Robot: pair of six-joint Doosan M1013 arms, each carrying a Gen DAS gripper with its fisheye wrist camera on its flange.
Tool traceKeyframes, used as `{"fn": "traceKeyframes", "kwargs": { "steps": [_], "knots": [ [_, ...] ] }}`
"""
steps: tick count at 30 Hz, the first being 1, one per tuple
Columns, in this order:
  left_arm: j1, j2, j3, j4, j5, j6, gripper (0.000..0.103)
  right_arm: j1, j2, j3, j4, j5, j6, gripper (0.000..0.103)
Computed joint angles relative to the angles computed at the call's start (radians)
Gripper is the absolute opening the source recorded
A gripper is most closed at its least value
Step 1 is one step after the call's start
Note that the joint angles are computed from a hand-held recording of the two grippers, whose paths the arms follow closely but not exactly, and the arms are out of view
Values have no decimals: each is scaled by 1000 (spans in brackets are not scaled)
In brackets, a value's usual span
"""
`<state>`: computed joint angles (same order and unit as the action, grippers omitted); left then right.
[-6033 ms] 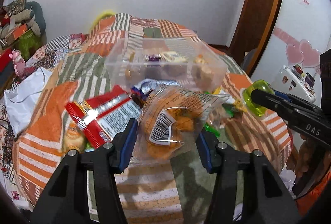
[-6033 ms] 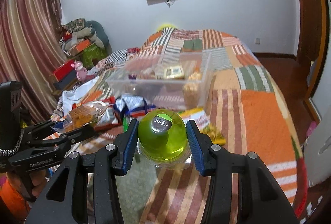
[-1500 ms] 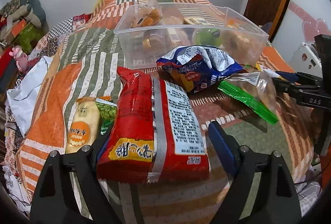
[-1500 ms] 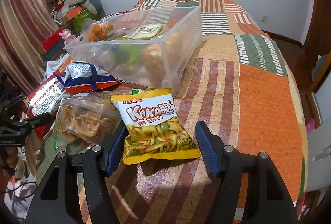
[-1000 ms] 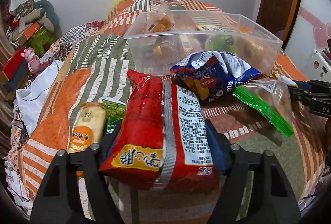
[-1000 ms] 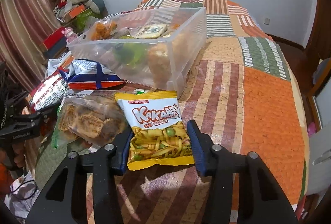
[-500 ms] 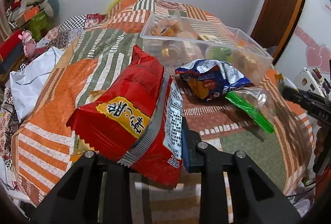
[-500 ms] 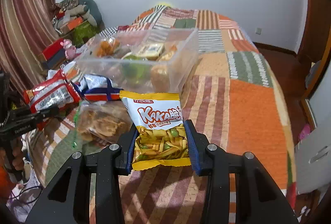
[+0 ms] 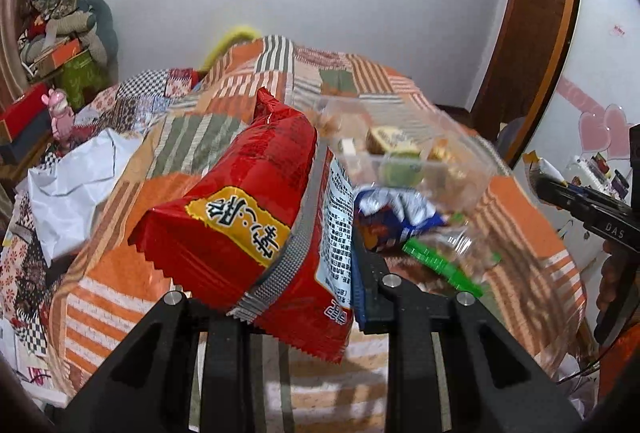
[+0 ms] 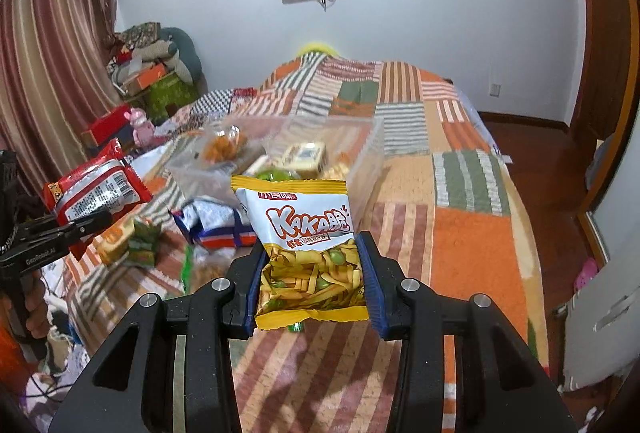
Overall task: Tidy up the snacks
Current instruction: 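Carry the red bag into the clear box with left while right lowers the Kakao bag in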
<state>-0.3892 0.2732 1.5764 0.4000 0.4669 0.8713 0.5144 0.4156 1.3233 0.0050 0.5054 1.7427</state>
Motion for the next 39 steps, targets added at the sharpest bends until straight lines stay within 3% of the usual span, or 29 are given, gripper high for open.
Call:
{"fn": "traceKeyframes", "kwargs": {
  "steps": [9,19,25,39],
  "knots": [
    [-4,33,-72,9,-22,34,26,3,14,-38,-55,-52,40,38],
    [-7,97,-163,-42,-19,113,26,1,52,-98,-25,-78,22,38],
    [2,140,-224,-158,-5,222,26,3,83,-139,-19,-66,25,38],
    [13,247,-372,-301,74,355,26,2,148,-227,-33,-3,39,38]
  ]
}}
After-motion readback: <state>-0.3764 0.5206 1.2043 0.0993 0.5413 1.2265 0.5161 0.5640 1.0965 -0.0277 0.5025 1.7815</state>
